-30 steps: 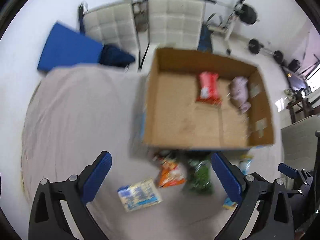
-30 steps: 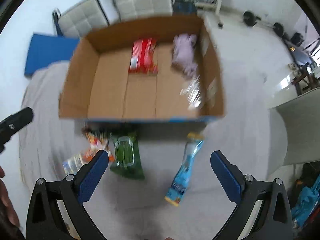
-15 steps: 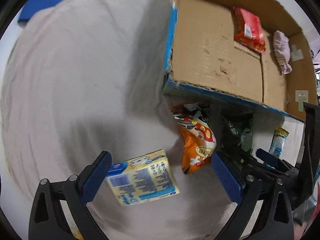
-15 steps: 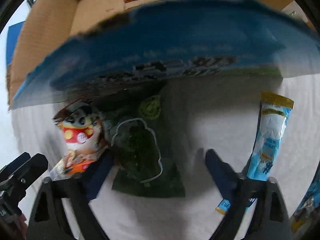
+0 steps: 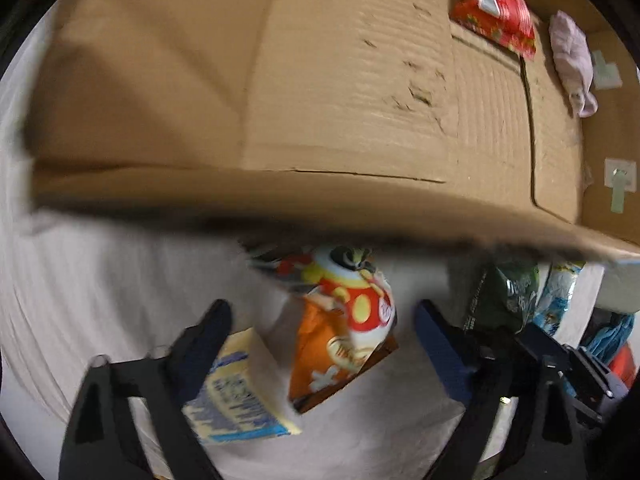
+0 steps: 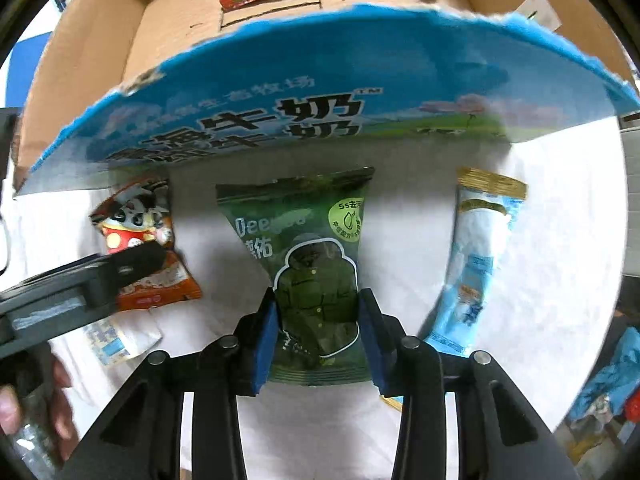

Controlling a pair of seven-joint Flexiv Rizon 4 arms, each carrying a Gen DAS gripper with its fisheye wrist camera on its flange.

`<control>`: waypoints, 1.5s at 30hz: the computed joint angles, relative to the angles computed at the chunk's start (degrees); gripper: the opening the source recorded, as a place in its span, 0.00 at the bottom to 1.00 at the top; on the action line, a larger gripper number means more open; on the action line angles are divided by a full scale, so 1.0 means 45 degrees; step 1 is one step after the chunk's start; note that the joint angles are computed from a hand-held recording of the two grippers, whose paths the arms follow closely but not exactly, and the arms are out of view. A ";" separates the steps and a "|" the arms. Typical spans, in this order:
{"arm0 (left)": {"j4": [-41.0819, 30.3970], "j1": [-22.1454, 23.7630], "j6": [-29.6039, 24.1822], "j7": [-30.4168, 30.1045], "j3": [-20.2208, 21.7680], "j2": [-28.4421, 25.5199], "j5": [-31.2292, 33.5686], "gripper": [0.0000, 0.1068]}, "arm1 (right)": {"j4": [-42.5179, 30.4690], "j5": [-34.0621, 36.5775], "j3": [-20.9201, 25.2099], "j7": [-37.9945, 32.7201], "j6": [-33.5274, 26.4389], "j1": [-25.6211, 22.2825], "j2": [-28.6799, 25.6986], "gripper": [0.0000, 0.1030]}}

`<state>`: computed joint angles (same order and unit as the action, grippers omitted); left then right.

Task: Organize soft objects
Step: 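Grasp the panda snack bag with left tool while right tool grasps the green Deeyeo bag, then carry the panda bag and green bag over the box with both tools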

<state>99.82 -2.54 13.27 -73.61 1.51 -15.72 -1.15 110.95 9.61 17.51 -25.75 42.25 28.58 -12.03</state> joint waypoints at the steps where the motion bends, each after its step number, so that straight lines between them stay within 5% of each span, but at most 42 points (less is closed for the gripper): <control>1: 0.0102 -0.0063 0.0112 0.0004 -0.0009 0.0028 0.0127 0.66 | 0.0146 0.0002 0.0003 0.0054 0.0165 -0.0004 0.0090 0.56; 5: 0.0435 -0.0297 0.0565 0.0151 -0.0100 0.0214 0.0397 0.42 | 0.0317 0.0142 0.0016 0.0151 0.0233 -0.0049 0.0164 0.61; 9: 0.0684 -0.0412 0.0703 0.0034 -0.0095 0.0454 0.0512 0.41 | -0.0062 0.1078 0.0003 -0.0550 -0.0145 -0.0435 -0.0295 0.59; 17: 0.1790 -0.0398 0.1271 -0.0158 -0.0007 0.1749 0.0548 0.40 | 0.0397 0.0773 0.0054 -0.0093 -0.0418 -0.0275 0.0329 0.40; 32: 0.3823 -0.0753 0.1401 0.0162 -0.0266 0.5331 -0.0541 0.40 | 0.1038 -0.0491 0.0130 0.0899 -0.1303 0.0108 0.2979 0.37; 45: 0.2275 -0.0297 0.0145 0.1426 -0.0010 0.6152 -0.1499 0.40 | 0.0432 -0.1016 0.0364 0.1911 -0.2832 0.0272 0.4832 0.37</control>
